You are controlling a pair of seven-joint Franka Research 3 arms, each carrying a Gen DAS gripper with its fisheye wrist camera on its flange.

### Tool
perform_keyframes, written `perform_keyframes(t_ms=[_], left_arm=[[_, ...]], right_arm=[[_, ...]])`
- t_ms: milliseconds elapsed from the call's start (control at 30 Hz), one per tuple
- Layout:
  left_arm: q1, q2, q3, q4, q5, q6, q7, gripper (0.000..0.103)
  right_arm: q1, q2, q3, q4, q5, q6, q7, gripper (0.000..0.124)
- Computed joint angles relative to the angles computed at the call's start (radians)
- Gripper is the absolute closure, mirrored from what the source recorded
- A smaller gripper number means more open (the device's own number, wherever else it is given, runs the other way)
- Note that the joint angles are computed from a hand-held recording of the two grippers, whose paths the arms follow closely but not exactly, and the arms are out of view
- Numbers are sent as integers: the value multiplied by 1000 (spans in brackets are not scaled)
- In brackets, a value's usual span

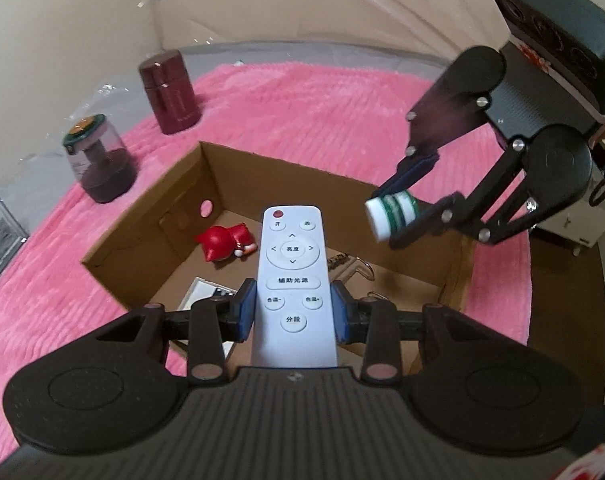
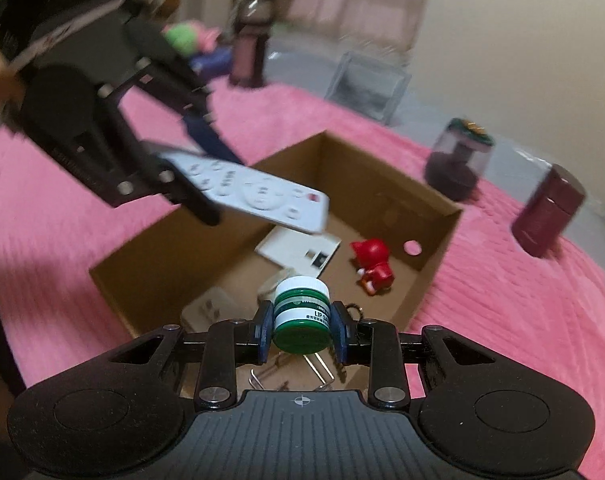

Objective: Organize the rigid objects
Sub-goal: 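Carry the white remote with the left tool and green-white jar with the right tool into the box, then open both tools to drop the remote and jar in the box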

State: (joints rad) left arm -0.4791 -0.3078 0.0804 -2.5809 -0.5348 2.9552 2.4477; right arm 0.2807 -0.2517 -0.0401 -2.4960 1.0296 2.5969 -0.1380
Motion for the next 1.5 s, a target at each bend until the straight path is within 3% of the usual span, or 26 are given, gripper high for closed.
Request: perform_keyframes(t_ms=[200,333,733,867,1067,1500], left_arm=[[68,89,-56,72,40,-45,-32,70],[129,158,-103,128,48,-57,-60,70],[316,348,-235,275,262,-75,-178,70],[362,394,-269,309,284,-83,-155,70],[408,442,-307,346,323,-105,-92,70],[437,507,-320,402,477,-148,-103,69]], right_arm=[[-12,79,36,41,-179,4,57,97],[-9,128,48,62,-220,28,68,97],[-28,270,87,190,-386,7,137,97],[-32,307,101,221,-414,-9,141,97],[-30,348,117,241,-491,-2,142,97],[-25,402,131,277,-610,-3,186,97]])
